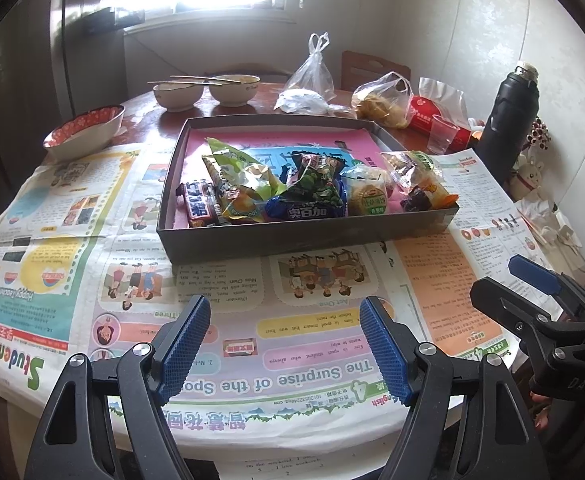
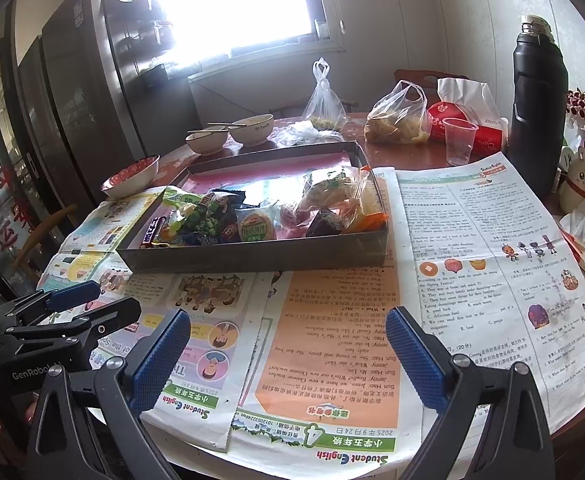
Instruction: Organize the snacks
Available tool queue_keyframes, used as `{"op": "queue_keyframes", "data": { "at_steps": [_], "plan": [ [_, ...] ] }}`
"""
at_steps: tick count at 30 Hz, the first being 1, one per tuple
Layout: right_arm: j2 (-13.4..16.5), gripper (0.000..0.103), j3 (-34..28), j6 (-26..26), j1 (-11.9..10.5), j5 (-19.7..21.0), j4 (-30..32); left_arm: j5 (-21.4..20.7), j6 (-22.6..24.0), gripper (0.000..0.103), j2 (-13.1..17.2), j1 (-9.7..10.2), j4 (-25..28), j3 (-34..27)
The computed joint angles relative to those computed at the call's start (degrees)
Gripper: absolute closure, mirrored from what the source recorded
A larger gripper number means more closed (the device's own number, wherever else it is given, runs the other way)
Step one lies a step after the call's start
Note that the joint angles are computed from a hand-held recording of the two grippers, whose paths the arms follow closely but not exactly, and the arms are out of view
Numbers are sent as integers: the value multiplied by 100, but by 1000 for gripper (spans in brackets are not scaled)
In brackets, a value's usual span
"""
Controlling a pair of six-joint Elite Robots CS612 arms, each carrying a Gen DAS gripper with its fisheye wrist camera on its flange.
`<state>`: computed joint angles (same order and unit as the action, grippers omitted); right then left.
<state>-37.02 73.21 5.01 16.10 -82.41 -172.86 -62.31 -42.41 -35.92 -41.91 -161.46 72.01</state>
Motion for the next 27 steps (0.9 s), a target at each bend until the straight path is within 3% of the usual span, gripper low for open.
{"op": "queue_keyframes", "data": {
  "at_steps": [27],
  "plan": [
    [11,4,-6,31,-11,-16,14,139,38,24,32,-22,236,-76]
  ]
}}
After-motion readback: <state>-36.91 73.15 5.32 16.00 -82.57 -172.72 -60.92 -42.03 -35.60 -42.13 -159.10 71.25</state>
